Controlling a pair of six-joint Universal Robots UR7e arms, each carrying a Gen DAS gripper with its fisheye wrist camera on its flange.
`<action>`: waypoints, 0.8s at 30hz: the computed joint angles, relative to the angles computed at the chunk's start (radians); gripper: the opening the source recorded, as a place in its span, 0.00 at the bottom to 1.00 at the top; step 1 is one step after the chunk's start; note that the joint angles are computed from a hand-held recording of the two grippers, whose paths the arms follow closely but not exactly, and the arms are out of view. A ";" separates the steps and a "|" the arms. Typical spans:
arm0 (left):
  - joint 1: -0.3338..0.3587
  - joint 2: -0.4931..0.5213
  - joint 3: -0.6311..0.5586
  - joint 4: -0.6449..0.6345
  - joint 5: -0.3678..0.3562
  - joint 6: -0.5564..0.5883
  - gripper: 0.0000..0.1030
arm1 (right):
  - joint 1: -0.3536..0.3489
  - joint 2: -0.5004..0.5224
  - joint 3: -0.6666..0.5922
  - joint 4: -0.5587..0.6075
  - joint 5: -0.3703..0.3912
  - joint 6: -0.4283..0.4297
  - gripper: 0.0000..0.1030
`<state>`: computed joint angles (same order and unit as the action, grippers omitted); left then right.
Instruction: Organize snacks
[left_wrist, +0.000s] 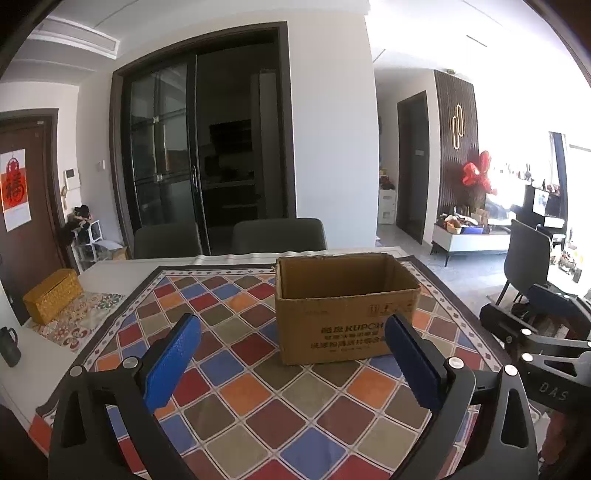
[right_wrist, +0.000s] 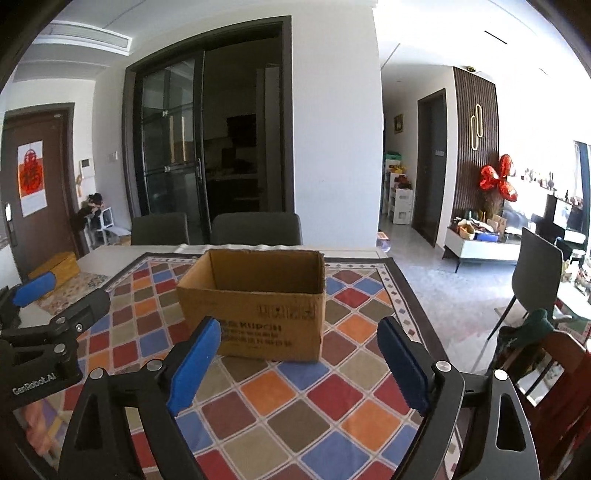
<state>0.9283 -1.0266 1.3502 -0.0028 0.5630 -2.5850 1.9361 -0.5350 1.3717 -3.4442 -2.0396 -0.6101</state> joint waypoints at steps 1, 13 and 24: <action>-0.006 -0.009 0.015 -0.011 -0.003 0.004 0.99 | 0.000 -0.009 0.019 -0.009 0.002 0.004 0.85; -0.044 -0.063 0.111 -0.068 -0.024 0.003 1.00 | 0.000 -0.050 0.106 -0.054 0.021 0.022 0.85; -0.059 -0.085 0.154 -0.145 -0.035 0.066 1.00 | 0.001 -0.062 0.128 -0.075 0.020 0.017 0.85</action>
